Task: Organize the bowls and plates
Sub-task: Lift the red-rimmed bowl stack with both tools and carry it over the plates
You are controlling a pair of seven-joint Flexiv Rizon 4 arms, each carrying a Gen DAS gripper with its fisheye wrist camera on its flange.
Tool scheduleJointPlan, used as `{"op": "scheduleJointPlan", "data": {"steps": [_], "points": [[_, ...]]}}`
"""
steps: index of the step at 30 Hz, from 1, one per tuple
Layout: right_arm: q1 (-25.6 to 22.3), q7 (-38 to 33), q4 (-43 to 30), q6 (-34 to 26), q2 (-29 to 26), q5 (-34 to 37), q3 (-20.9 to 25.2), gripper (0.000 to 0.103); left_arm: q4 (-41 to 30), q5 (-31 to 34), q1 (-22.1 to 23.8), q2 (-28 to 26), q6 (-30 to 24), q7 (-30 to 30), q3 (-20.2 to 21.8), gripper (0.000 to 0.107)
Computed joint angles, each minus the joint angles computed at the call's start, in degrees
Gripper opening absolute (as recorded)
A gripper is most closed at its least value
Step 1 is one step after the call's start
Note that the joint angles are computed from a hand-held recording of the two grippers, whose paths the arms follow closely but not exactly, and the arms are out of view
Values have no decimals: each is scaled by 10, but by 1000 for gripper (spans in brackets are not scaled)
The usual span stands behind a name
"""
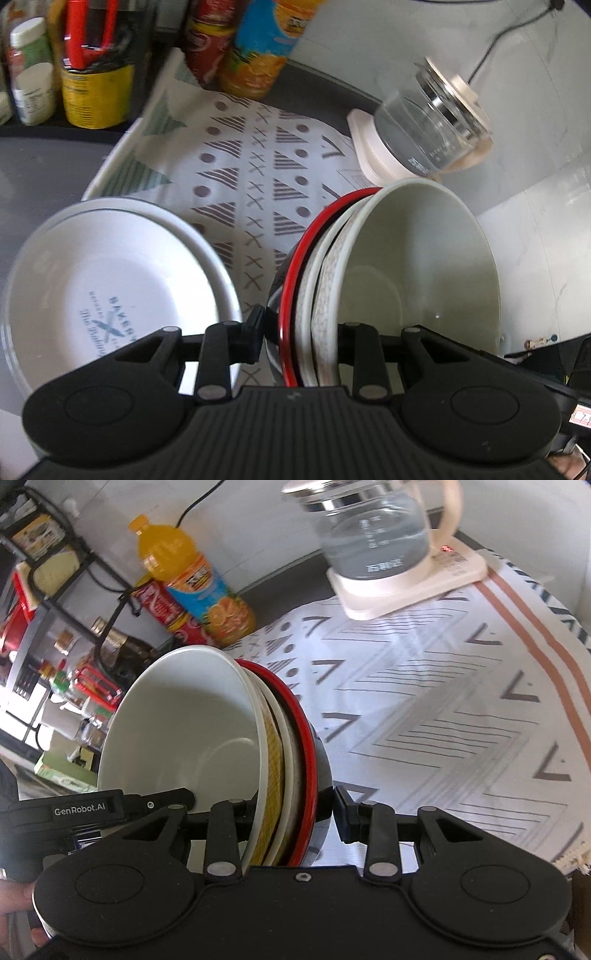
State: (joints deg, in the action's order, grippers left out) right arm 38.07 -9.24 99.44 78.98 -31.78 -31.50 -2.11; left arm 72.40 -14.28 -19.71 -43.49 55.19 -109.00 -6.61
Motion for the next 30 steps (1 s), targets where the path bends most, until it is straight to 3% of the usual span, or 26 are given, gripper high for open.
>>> {"op": "scheduleJointPlan", "data": {"steps": [11,22,30], "points": [[-19,-94,-77,-29,-41,44,56,34,89,2,12,54,54,-39,15,28],[-26,-232,-203,-102,-105,120,117,34,169,9,29,103,90,-88,32,28],[-12,-301,-287,-156,-148,167,132,34,206,12,48,124,96,-108,38,28]]}}
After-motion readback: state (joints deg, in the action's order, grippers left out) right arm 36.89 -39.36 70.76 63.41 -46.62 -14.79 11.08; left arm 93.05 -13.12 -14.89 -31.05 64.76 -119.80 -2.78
